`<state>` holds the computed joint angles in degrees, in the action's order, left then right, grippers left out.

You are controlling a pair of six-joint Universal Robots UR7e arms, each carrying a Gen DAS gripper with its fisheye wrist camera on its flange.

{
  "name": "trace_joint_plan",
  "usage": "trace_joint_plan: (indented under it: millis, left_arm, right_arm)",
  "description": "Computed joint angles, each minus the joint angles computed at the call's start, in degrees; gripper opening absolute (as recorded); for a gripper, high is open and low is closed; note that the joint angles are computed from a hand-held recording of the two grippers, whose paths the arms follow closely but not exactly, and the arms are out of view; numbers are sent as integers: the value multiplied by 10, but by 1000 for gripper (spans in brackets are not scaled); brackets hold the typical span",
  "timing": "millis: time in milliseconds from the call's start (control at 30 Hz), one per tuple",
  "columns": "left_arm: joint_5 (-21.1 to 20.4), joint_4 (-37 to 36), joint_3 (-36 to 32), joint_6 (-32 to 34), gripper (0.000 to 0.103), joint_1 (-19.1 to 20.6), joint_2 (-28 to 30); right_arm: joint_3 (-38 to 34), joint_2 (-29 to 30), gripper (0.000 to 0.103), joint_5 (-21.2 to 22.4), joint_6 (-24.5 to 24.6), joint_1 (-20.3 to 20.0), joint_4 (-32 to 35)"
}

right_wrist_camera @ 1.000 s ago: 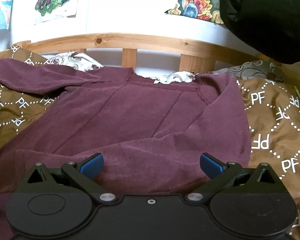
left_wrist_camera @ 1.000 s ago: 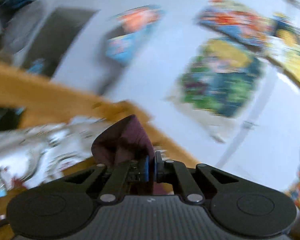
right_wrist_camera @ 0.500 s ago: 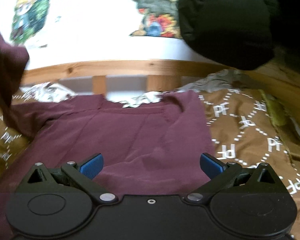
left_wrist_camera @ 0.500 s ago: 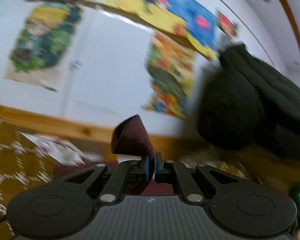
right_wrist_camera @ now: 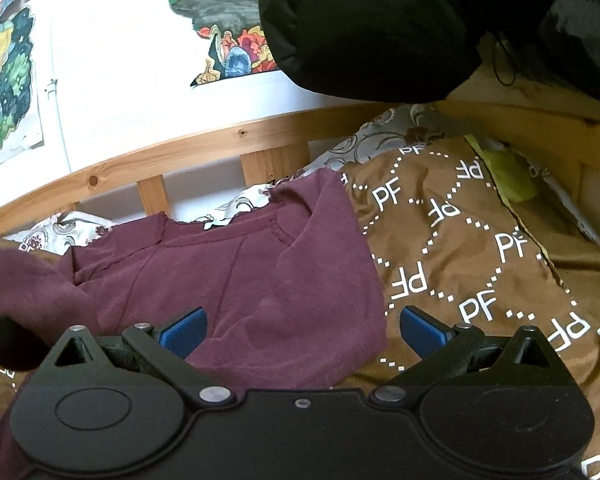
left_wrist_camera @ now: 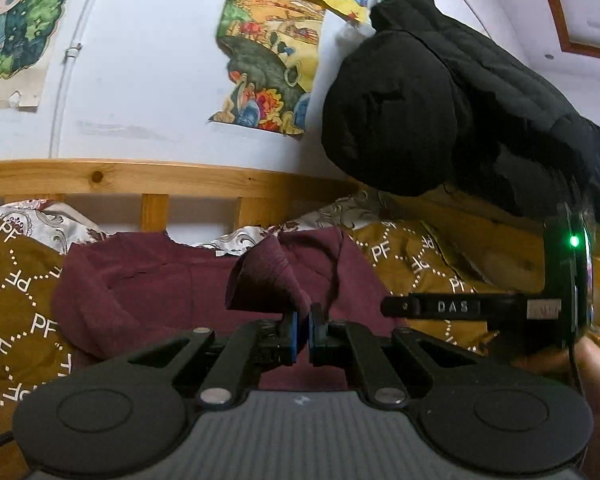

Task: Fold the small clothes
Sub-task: 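Carry the sleeve across the shirt body with the left gripper and release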

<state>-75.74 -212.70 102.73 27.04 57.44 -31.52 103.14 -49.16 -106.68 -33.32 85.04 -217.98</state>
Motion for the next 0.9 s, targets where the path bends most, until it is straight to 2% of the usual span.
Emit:
trace_joint_plan:
  millis: [67,200,300,333,367,433,467,567,700,733,800,900]
  left_arm:
    - [3,10,1,5,5,0,0]
    - [8,78,-4,16,6,3,-6]
    - [4,145,-5,25,11,6,-14]
    - [5,164,-4,27,24,6,-18]
    - [4,184,-3,27,46,6,-23]
    - [3,187,7,12,73,6,-31]
    - [3,183,13,0,80,6,-36]
    - [4,182,23,-36,89,8,-51]
    - [53,139,13,-84,96,10,-52]
    - [77,127,7,-99,96,9,-49]
    - [151,106,-13,-127,97,6,-36]
    - [246,68,-46,-129,96,8,-13]
  right_arm:
    - [4,-6,102,11,14,-3,13]
    - [21,-38,102,91,88,-24,89]
    - [25,-51,102,129,128,-32,128]
    - [25,-52,102,131,132,-33,132]
    - [24,-52,102,129,134,-32,135]
    - [24,-53,102,127,138,-33,139]
    - [24,-54,102,129,141,-35,144]
    - [25,-61,102,139,156,-41,174]
    - [18,-62,96,140,166,-40,231]
    - [17,-61,93,138,158,-39,243]
    - [15,-59,88,129,122,-32,268]
    - [12,-54,76,112,51,-18,301]
